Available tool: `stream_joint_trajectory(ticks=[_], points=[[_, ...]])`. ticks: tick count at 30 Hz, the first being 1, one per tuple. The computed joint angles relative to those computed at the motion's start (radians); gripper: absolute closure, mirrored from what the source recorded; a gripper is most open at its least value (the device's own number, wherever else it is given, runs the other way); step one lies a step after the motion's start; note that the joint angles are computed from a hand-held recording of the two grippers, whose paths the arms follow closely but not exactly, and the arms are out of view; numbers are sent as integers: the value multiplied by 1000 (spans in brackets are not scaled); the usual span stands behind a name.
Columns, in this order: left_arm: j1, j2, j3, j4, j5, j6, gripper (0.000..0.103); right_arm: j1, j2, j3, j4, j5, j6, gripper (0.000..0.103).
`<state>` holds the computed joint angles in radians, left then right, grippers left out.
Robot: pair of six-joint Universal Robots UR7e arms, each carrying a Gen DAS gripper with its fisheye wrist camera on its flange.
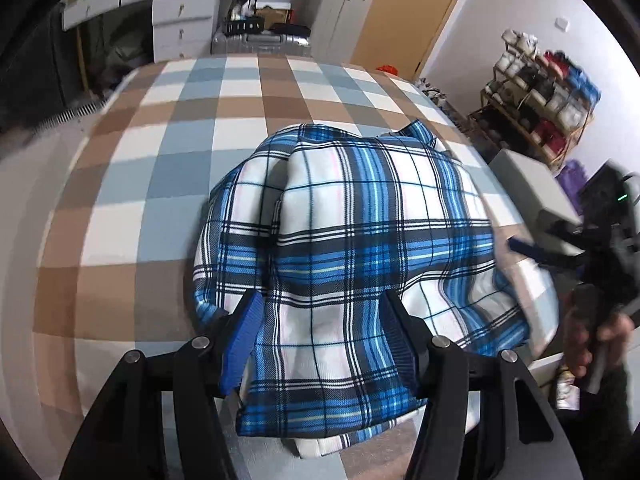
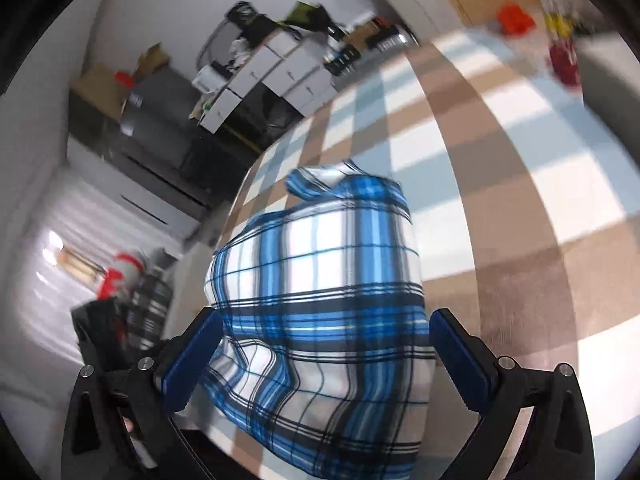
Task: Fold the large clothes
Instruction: 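Grasp the folded shirt bundle with both grippers, then lift the folded shirt off the bed with both grippers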
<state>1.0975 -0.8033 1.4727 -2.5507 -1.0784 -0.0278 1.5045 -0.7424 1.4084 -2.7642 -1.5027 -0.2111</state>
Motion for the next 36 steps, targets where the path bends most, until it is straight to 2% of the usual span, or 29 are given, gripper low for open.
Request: stream_joint_trajectory(ticks=[3, 5, 8, 12, 15, 18, 19, 21, 22, 25, 27, 30, 32, 34, 36], points=[[46, -8, -54, 100, -116, -57, 42, -23, 27, -59, 88, 30, 52, 0], [70, -13, -74, 128, -183, -96, 28, -34, 36, -84, 133, 59, 70, 0], [105, -5, -113, 167, -262, -157, 22, -40, 51, -110, 168, 90, 74, 0], [118, 16, -160, 256, -257, -208, 22, -27, 54, -110, 193, 61, 61, 0], [113, 18, -152, 247, -227, -231, 22, -22, 58, -113, 206, 57, 57, 0], [122, 37, -173, 280, -284, -231, 22, -19, 61, -113, 199, 51, 52, 0], [118, 42, -171, 262, -286, -214, 16, -19, 63, -117, 205, 51, 52, 0], [114, 53, -182, 274, -309, -196, 16, -24, 63, -119, 214, 69, 59, 0], [111, 58, -184, 270, -311, -193, 10, -26, 62, -119, 215, 77, 62, 0], [107, 76, -199, 268, -337, -173, 5, -28, 69, -134, 232, 89, 65, 0], [106, 94, -221, 283, -367, -159, 5, -26, 75, -148, 259, 90, 50, 0], [108, 122, -269, 327, -406, -139, 5, -29, 81, -167, 301, 113, 41, 0], [104, 129, -280, 344, -413, -133, 5, -38, 85, -180, 326, 153, 55, 0], [112, 136, -295, 357, -453, -140, 5, -53, 89, -196, 366, 217, 56, 0], [125, 139, -312, 367, -487, -158, 5, -59, 88, -202, 392, 238, 42, 0]])
